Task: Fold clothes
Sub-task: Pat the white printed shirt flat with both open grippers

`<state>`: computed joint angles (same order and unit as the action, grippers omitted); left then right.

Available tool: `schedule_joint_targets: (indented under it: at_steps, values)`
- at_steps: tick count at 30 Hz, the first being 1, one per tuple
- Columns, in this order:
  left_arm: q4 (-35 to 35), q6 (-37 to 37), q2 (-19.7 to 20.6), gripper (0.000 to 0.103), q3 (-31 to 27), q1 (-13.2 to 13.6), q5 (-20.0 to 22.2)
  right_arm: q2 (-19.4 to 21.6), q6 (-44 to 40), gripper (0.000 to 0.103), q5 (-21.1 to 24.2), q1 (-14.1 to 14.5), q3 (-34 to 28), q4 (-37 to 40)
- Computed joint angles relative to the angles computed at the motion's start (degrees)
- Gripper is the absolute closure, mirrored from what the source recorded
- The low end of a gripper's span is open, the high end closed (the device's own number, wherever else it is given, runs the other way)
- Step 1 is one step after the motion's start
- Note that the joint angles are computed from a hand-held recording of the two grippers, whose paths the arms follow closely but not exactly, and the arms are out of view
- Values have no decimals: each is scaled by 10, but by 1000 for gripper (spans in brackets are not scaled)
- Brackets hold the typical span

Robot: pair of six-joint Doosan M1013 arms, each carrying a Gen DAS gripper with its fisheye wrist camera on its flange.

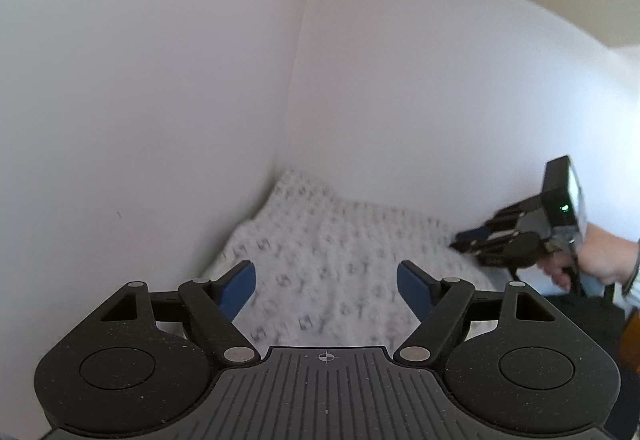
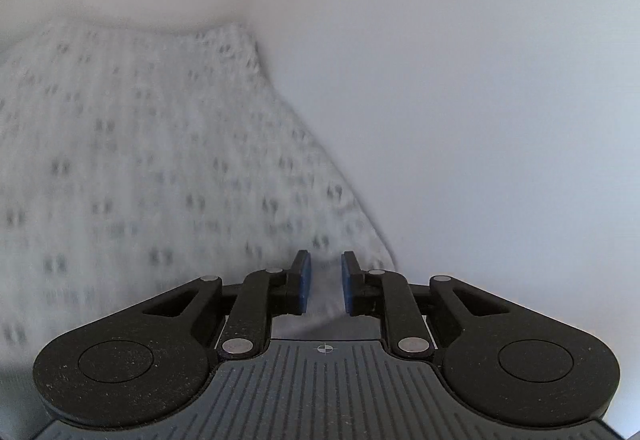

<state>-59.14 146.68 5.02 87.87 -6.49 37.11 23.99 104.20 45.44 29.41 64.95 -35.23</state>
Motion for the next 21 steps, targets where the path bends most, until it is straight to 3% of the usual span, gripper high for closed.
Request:
schedule_joint_targets:
  at_steps: [2,4,9,12,16,19,21]
  values:
    - [23,-11,4,22,-2,-1,10,-5,32,81,-11,4,8,-17]
    - [45,-22,11,22,-6,-4,11,-12,45,69,-28,7,17,-16]
    - [136,-84,28,22,-17,-13,24,-24,60,69,-86,24,33,4]
    - [174,-102,34,22,-21,-15,35,-22,28,67,-107,22,27,91]
    - [175,-102,33,22,-18,-14,35,-45,75,57,-118,35,63,67]
    - [187,-112,28,22,-18,-19,33,-74,159,45,-138,25,102,46]
    - [149,-80,28,23,-14,-23,21,-100,201,38,-158,11,134,62]
